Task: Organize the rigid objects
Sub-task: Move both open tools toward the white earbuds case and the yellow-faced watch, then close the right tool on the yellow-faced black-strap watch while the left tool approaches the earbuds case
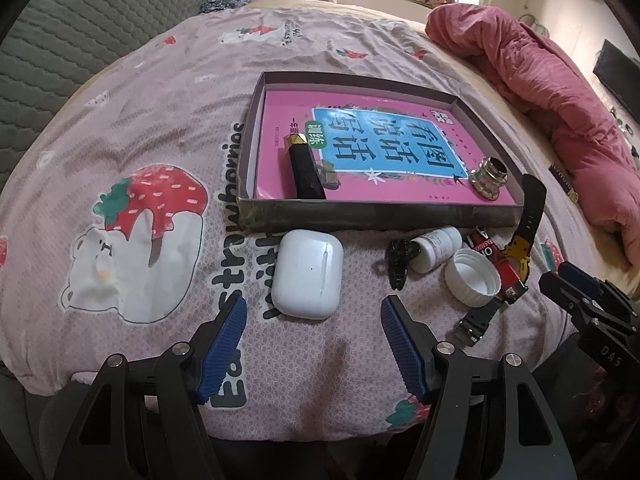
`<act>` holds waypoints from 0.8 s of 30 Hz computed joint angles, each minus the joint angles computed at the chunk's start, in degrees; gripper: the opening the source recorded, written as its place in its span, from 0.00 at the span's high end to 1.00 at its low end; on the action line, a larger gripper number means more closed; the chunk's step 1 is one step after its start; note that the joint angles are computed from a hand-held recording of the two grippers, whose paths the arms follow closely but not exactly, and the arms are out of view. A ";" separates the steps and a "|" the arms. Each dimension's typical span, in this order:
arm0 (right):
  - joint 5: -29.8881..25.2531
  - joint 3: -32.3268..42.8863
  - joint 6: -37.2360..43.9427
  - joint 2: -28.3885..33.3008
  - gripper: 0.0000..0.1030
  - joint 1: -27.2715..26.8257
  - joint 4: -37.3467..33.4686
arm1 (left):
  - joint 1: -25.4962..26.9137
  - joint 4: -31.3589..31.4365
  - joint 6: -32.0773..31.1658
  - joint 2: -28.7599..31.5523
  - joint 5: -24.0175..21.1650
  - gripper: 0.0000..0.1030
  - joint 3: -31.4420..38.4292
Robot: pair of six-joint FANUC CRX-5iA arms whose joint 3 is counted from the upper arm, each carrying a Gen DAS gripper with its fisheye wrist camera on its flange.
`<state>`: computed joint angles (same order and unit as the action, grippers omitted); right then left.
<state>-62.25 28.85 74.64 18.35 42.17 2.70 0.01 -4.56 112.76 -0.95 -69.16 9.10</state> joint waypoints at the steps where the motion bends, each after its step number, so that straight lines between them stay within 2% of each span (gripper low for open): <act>1: 0.03 0.03 -0.01 0.05 0.47 -0.11 -0.18 | -0.02 -0.01 -0.13 0.05 0.06 0.31 -0.06; 11: -0.53 1.52 -0.43 1.36 0.47 -1.63 -2.71 | -0.21 -0.05 -1.76 0.85 0.80 0.31 -0.15; 15: -0.91 2.44 -0.08 2.11 0.54 -2.20 -4.26 | -0.06 -0.19 -1.83 0.86 1.11 0.31 -0.46; 22: -1.41 4.47 2.02 3.53 0.61 -3.07 -7.82 | 0.89 0.53 -1.99 1.05 1.77 0.31 -1.09; 24: -1.96 5.39 2.31 4.20 0.66 -3.34 -8.71 | 1.07 0.64 -2.06 1.14 1.95 0.31 -1.22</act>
<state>-64.22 34.24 76.95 22.55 38.83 -6.01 1.08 -3.93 110.69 0.19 -67.20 7.88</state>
